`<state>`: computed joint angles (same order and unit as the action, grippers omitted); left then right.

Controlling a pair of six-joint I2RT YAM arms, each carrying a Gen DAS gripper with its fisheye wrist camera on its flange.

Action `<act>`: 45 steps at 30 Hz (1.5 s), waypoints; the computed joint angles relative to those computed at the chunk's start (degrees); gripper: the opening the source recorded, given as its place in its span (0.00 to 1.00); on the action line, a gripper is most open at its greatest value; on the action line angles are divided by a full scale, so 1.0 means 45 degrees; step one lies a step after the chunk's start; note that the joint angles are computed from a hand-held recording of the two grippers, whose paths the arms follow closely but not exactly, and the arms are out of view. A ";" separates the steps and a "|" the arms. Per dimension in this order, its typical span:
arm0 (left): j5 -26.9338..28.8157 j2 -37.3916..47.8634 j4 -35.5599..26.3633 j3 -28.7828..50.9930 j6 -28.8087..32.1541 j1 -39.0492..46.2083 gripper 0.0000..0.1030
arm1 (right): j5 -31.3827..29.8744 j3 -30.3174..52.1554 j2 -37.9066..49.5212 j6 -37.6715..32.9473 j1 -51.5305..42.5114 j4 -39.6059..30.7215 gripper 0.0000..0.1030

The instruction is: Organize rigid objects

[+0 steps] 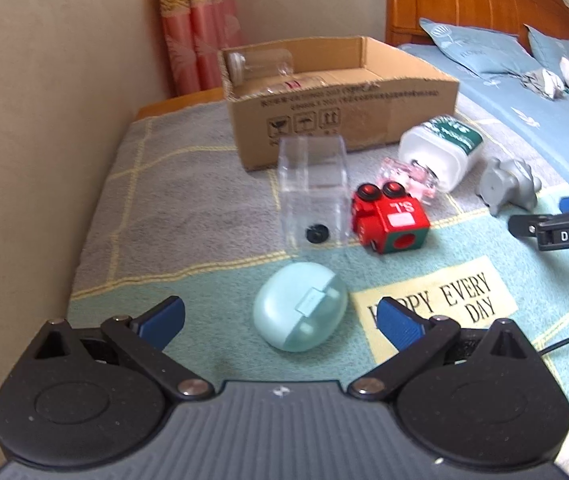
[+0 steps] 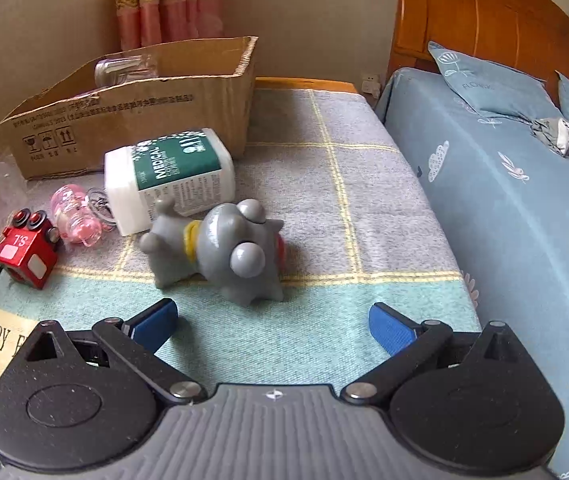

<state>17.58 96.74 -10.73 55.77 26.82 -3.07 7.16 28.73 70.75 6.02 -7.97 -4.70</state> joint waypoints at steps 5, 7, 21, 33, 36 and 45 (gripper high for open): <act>-0.0014 0.0742 0.0217 0.0148 -0.0095 -0.0041 0.98 | -0.0141 -0.0100 0.0038 -0.0192 0.0200 0.0332 1.00; 0.0128 0.0941 0.0358 0.0159 -0.0084 0.0061 0.95 | -0.0184 -0.0162 0.0007 -0.0245 0.0187 0.0442 1.00; 0.2072 0.1651 -0.1660 0.1458 0.2044 0.0254 0.88 | -0.0285 -0.0328 0.0088 -0.0392 0.0113 0.0941 1.00; 0.2598 0.1849 -0.2017 0.1975 0.2978 0.0407 0.51 | -0.0330 -0.0462 0.0010 -0.0428 0.0105 0.1047 1.00; 0.2517 0.1791 -0.1876 0.1876 0.2762 0.0457 0.51 | -0.0402 -0.0328 0.0130 -0.0479 0.0115 0.0977 1.00; 0.2102 0.1757 -0.1492 0.1767 0.2057 0.0756 0.51 | -0.0481 0.0822 0.1603 -0.0528 0.0577 0.1180 1.00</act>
